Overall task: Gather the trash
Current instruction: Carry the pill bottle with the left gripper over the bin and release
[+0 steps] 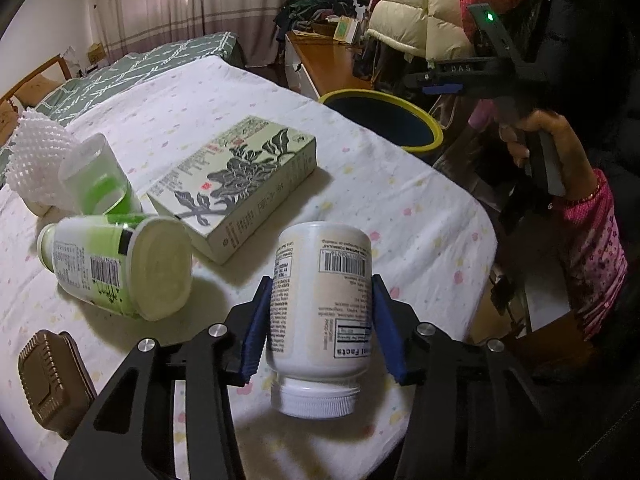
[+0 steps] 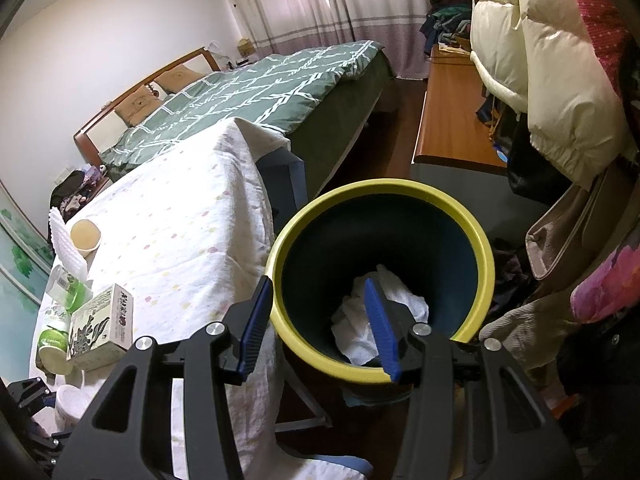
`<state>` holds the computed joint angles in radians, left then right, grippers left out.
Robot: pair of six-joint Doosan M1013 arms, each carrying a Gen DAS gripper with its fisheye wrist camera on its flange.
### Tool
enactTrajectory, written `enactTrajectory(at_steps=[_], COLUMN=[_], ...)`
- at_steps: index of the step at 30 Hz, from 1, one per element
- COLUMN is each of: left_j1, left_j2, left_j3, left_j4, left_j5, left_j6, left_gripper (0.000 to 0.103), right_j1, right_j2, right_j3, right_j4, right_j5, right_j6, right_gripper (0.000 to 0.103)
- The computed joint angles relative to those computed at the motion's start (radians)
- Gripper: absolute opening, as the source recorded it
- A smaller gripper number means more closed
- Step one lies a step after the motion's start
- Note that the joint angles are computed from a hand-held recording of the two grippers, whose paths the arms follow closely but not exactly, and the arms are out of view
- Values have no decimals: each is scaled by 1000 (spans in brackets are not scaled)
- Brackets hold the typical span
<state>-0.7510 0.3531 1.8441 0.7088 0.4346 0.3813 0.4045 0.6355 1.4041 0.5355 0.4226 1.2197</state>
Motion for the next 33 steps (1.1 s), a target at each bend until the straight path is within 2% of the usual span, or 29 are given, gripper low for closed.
enactTrajectory(at_steps=[15,22,28,33], left_j1=[8,12,26,47], left_j2=[15,32,57,109], left_j3=[-67,-102,-165,-275], left_j4=[102,123,51,-78], left_j5=[-1,0,-17,-25], left_j6=[-48,-54,44,221], left_gripper=[47,47,47,47], right_j1=[-28,-37,-45,-58], right_j2=[-28,-53,-75,-88], right_j3=[66,106,147,177], right_j4=[184,268,289,229], right_j5=[-22,-61,-116,-149], right_j6=[-147,-236,-255,-187], right_gripper=[45,45,46,46])
